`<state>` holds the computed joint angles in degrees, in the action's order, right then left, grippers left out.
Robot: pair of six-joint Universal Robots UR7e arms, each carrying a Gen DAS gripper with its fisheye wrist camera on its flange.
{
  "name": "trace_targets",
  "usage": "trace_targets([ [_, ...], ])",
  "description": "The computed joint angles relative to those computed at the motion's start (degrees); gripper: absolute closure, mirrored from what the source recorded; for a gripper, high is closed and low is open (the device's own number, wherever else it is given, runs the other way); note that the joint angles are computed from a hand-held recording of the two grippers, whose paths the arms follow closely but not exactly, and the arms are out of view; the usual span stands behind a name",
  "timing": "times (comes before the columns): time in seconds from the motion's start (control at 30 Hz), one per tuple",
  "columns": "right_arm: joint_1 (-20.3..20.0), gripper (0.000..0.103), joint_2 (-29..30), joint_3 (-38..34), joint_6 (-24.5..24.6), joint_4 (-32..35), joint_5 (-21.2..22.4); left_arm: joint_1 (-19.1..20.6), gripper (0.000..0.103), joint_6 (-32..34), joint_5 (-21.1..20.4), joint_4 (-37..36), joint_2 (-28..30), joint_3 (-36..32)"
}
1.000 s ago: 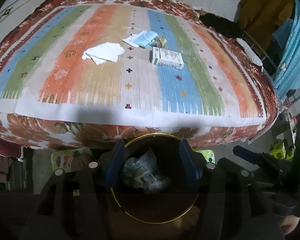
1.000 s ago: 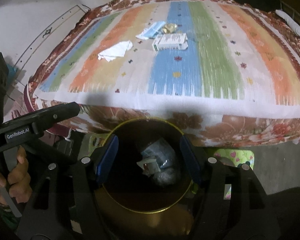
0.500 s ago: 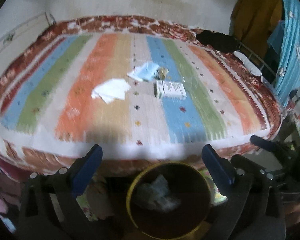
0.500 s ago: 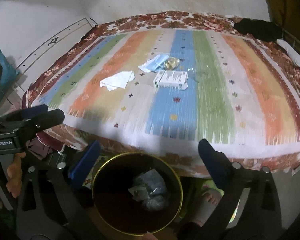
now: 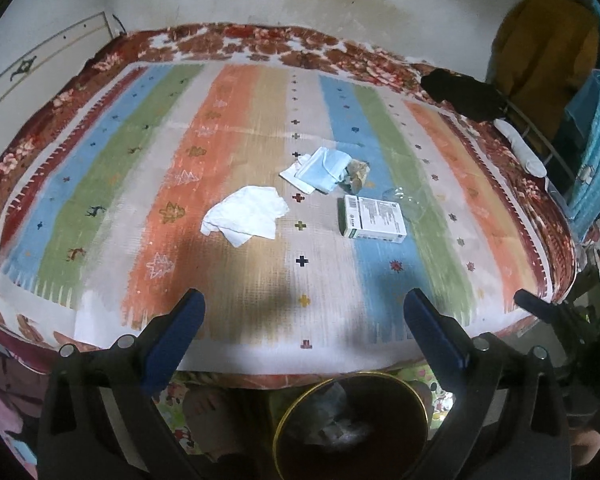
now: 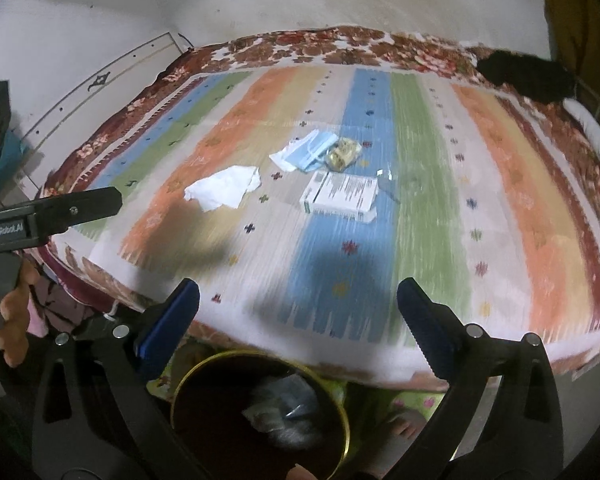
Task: Collect trash
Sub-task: 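Move both tools from the bin back toward the trash on the bed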
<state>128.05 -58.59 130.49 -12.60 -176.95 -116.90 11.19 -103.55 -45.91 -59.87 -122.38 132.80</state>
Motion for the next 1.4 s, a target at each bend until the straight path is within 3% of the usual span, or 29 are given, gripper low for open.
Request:
trace_targets([
  [0.23,-0.71,0.009,4.56,-5.19,-5.24,0.36,-1.71,8.37,0.006,5.03,3.31,-3.48,3.11,-1.84],
  [0.6,-3.00,0.009,10.48,-11.01,-11.72,-0.12,-2.73,21.97,0.006,15.54,7.22,-15.67,7.27,-2.15],
  [1.1,-6.07,0.009,16.68,-17.15,-20.69,1.65,-1.52,33.51,0.006,27.26,10.38,-27.55,11.70,-1.64],
  [1.4,-8.01,0.009,19.53,-20.72,-23.90,2.95,-0.07,41.17,0.006,37.78,8.60,-39.21,14.83,-1.63],
])
